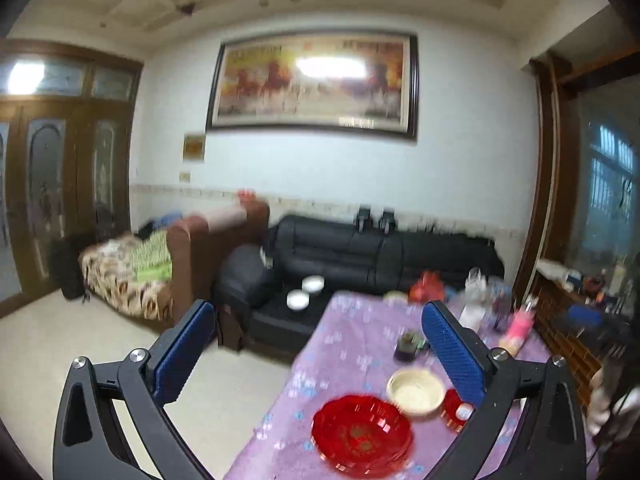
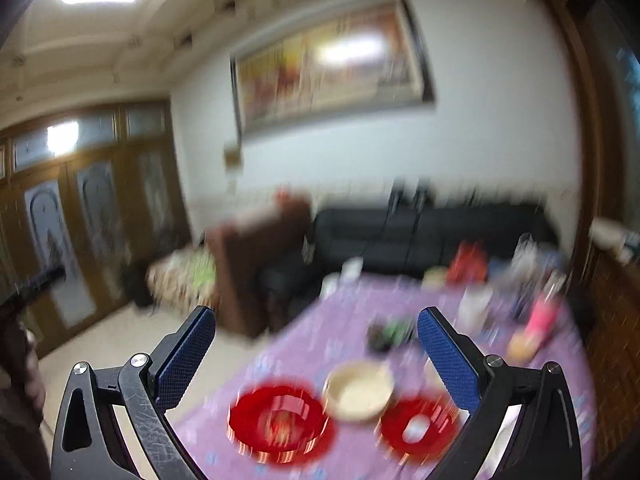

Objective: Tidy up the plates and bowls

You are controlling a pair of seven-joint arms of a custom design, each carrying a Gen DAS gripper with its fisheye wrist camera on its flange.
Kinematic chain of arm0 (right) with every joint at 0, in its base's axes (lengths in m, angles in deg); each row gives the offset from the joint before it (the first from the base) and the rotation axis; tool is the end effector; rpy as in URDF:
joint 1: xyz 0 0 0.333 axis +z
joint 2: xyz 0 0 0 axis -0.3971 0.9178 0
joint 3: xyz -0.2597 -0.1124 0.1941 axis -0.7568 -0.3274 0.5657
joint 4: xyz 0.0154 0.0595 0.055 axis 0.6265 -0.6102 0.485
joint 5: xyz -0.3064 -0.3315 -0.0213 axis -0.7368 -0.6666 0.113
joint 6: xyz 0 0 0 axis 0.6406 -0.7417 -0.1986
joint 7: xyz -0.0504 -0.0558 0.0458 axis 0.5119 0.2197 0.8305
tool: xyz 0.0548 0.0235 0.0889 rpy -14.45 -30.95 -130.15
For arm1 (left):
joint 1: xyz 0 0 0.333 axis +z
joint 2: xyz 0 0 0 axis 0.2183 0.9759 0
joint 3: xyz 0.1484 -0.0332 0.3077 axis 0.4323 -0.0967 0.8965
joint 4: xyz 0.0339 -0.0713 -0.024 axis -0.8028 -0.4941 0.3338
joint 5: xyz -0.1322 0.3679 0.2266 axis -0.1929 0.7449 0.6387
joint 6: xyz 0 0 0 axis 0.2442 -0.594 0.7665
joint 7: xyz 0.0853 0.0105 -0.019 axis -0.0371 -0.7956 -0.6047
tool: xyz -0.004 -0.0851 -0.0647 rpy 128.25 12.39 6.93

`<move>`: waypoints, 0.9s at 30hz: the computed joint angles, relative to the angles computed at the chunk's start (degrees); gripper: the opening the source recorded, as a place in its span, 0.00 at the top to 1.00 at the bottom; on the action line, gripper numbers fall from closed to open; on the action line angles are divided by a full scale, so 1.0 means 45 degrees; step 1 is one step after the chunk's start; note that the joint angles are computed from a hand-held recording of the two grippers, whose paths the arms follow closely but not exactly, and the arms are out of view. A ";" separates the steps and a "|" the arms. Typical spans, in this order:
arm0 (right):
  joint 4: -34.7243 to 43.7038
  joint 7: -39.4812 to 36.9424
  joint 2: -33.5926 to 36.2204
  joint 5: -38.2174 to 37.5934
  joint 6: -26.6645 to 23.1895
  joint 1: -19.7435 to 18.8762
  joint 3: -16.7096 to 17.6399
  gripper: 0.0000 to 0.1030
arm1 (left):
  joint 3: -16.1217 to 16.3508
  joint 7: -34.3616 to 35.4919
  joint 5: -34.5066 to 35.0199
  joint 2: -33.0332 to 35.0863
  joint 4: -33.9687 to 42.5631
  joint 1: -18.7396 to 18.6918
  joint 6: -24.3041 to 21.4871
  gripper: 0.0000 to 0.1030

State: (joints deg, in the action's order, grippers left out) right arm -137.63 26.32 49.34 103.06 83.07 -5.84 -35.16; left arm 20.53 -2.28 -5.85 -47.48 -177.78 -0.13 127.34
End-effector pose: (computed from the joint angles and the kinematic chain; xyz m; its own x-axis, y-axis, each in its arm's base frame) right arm 0.6058 0.1864 0.6860 0.7113 -0.6892 -0.1377 -0.3532 -0.1811 -0.9178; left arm 0.4096 -0.3480 0.7073 0.4844 -0.8698 0.0938 -0.2078 -0.2185 -0.9535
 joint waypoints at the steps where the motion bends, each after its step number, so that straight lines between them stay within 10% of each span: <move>1: -0.0020 0.0513 0.0456 -0.0689 0.0158 0.0021 0.0167 0.01 | 0.0311 0.0002 -0.0462 0.0082 -0.0393 -0.0053 0.0372 0.00; 10: 0.1239 0.5371 0.5131 -0.5325 -0.1185 -0.0182 0.1290 0.29 | 0.2510 -0.0926 -0.3371 0.2549 -0.2782 0.0642 0.6429 0.07; 14: 0.1330 0.6436 0.6012 -0.7342 0.0489 0.0193 0.1413 0.29 | 0.3010 0.0128 -0.4521 0.3857 -0.2590 0.0590 0.7503 0.24; 20: 0.2281 0.8122 0.6709 -0.8823 -0.0094 0.0057 0.1660 0.35 | 0.3625 0.0597 -0.5598 0.4937 -0.2497 0.0580 0.8863 0.25; 25: 0.3190 0.8409 0.7515 -0.8897 -0.0876 -0.0233 0.2073 0.65 | 0.3911 0.1552 -0.6586 0.5694 -0.1939 0.0393 0.9246 0.26; 27: 0.3497 0.8381 0.7772 -0.8692 -0.1244 -0.0372 0.2234 0.70 | 0.3962 0.2083 -0.7091 0.5956 -0.1744 0.0298 0.9373 0.42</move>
